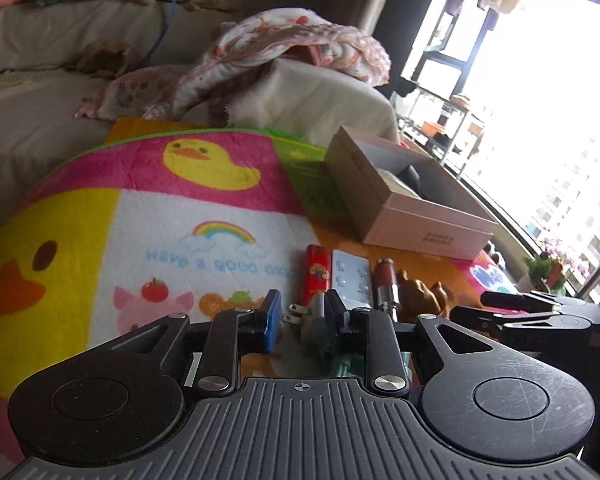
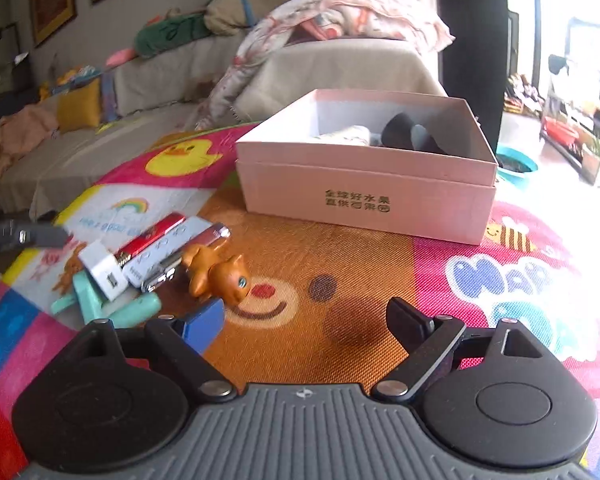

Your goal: Organize rigid objects

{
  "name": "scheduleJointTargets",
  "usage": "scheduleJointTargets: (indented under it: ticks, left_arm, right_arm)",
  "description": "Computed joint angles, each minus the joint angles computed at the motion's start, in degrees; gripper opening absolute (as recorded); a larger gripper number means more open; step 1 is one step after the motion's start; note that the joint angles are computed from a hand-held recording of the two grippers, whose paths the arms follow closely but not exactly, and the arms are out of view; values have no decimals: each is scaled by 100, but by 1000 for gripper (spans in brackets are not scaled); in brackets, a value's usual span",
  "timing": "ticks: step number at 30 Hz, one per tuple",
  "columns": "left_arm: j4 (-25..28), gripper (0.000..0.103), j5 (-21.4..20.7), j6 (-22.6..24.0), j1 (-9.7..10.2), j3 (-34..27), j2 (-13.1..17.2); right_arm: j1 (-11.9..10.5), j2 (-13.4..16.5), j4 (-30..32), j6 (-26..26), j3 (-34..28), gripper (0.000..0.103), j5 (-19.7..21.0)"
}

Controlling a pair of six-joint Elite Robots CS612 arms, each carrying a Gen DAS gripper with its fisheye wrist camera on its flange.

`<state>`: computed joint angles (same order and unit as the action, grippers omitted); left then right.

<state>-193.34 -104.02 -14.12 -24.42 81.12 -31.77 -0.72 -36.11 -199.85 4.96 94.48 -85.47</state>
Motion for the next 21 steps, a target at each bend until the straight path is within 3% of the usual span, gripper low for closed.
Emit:
scheduleJointTargets:
  ticks: [8, 13, 15, 18, 21]
  left_arm:
    - [377, 29, -1012, 76, 27, 133, -42]
    - [743, 30, -1678, 808, -71, 29, -16]
    - [550, 30, -1564, 1310, -140, 119, -86]
    - [-24, 31, -1013, 1732, -197, 178, -140]
    - [-125, 31, -325, 1355, -171, -50, -58]
  right_arm:
    - [-40, 19, -17, 162, 3, 89, 88]
    - [-52, 22, -62, 304, 8, 89, 81]
    - [-57, 22, -65, 353, 9, 89, 78]
    - [-64, 24, -66, 422, 10, 89, 79]
    - [-72, 24, -43, 461, 5, 89, 105]
